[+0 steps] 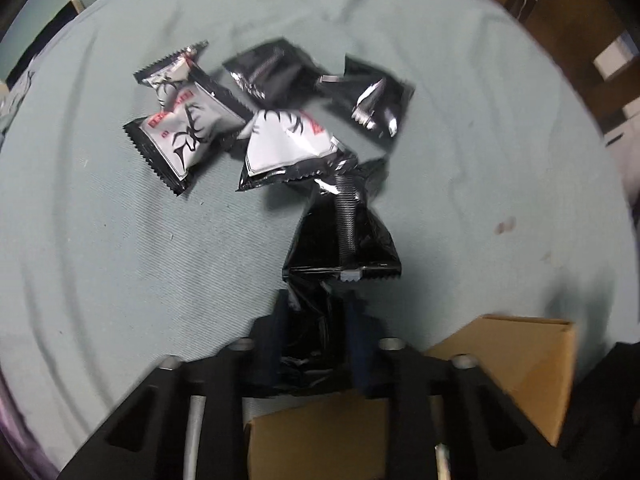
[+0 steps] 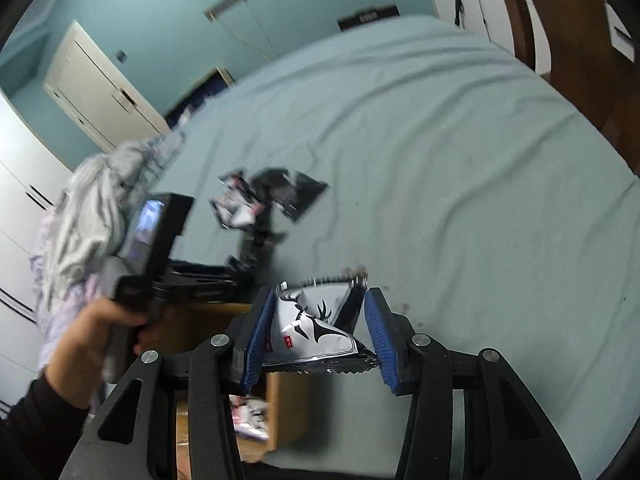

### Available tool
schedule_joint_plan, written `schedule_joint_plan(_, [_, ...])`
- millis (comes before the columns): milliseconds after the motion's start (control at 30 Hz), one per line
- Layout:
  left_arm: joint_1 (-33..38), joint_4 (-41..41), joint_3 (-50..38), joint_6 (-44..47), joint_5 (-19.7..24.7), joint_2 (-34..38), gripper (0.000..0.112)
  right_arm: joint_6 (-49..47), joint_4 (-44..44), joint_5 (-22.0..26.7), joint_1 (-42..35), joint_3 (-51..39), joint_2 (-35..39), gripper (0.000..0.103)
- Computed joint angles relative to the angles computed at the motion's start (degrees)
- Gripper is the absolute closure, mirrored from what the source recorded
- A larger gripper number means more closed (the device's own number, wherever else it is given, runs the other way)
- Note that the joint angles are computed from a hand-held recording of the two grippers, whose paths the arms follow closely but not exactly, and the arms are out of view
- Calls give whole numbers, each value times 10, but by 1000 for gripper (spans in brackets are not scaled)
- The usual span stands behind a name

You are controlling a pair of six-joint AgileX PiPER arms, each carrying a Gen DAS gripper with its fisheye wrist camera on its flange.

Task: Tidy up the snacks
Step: 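Carry the white packet to the box with the right gripper while the left grasps a black packet, then open both grippers over the box to drop the held packets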

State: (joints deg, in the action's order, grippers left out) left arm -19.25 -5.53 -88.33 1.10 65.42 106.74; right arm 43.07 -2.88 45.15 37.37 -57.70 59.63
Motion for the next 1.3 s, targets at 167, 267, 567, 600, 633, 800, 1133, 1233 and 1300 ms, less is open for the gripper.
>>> schedule_joint_plan(167, [4,46,52,-44,-41,-96,93,31,-53,-7,56,-5,10,58])
schedule_joint_plan(267, [11,61,70,-71,-47,-174,93,0,-31,-19,60,-9,23,58])
schedule_joint_plan(567, [-16,40,136,-62,-3,-365,93,-10,-57,-21,86,-26,43,58])
schedule_joint_plan(600, [-35,47,153,-73,-3,-378,93,-13,-58,-25,90,-25,45,58])
schedule_joint_plan(633, [-59,54,177,-87,-7,-394,93,-9,-63,-26,98,-25,45,58])
schedule_joint_plan(800, [-123,62,229,-136,-24,-410,93,4,-88,-33,131,-28,53,58])
schedule_joint_plan(1133, [-154,121,270,-187,-75,-423,23,24,-92,-37,153,-27,61,58])
schedule_joint_plan(1233, [-124,130,265,-195,-70,-431,23,28,-93,-33,156,-29,63,58])
schedule_joint_plan(1300, [-106,140,262,-206,-71,-431,23,32,-99,-31,161,-32,66,58])
